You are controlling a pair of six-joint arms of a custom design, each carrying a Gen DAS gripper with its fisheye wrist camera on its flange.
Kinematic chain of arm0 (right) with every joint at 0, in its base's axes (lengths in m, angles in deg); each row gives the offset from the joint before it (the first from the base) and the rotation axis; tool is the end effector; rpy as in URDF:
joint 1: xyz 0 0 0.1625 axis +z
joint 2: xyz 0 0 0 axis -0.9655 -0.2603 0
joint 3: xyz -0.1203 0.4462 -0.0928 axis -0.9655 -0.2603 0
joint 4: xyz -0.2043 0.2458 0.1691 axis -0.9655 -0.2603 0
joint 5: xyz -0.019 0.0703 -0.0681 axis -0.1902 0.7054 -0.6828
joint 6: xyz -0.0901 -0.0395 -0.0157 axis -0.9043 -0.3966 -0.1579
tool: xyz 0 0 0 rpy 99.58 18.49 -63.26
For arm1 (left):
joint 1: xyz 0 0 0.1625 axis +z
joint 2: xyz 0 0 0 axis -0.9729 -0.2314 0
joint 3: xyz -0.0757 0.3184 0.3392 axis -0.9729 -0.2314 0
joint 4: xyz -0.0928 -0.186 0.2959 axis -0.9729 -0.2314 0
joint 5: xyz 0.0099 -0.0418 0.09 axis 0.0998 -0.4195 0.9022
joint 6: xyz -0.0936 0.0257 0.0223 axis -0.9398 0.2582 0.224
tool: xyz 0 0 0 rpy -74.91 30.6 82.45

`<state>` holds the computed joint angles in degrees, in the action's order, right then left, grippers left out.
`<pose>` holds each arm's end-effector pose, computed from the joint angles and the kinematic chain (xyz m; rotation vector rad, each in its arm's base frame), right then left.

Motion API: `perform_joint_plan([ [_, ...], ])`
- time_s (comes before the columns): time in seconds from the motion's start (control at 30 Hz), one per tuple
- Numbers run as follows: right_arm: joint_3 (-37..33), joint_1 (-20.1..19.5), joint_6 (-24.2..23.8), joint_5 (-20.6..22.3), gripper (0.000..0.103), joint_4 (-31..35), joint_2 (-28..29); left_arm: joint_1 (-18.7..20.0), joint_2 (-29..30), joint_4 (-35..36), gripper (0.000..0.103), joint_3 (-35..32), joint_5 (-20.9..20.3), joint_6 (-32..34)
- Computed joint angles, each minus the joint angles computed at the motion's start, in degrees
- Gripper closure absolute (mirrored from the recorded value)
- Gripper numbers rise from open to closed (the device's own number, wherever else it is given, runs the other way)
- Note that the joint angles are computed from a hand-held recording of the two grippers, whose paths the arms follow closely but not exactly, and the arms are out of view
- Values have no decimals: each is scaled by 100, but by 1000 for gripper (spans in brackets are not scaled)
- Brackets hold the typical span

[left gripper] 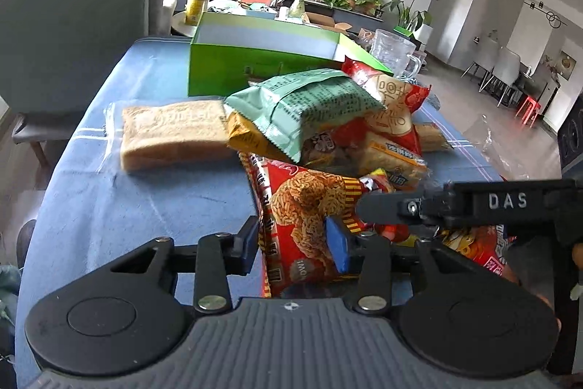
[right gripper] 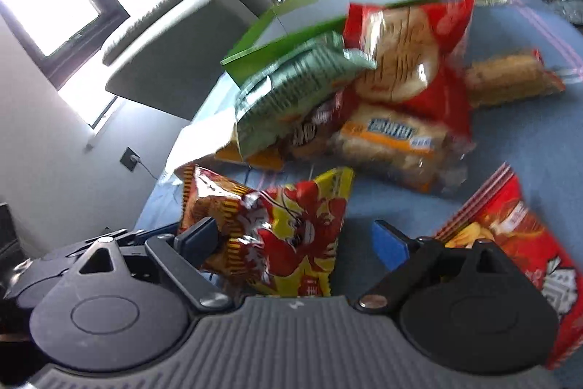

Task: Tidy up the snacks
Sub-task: 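Lift the chip bag with the right gripper toward the green box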

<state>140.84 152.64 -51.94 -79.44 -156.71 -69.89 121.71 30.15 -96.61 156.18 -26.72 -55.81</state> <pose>-0.0093 -0.6545 0.3396 0.2688 -2.6935 0.9899 -0.3665 -0.6313 -0.0529 0.8129 2.5557 -0.8687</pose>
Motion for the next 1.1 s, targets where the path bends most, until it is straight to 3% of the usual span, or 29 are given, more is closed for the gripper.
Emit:
perform_joint_plan([
  [0.3, -82, 140, -188, -189, 23, 26, 157, 35, -37, -76, 62, 128, -34, -55],
  [0.43, -143, 132, -224, -64, 23, 201, 129, -22, -46, -115, 67, 146, 22, 11],
  [0.63, -71, 201, -273, 117, 23, -86, 6, -146, -58, -505, 68, 82, 26, 372],
  [1.1, -799, 397, -380, 209, 23, -319, 216, -104, 339, -106, 68, -1408, -35, 1068],
])
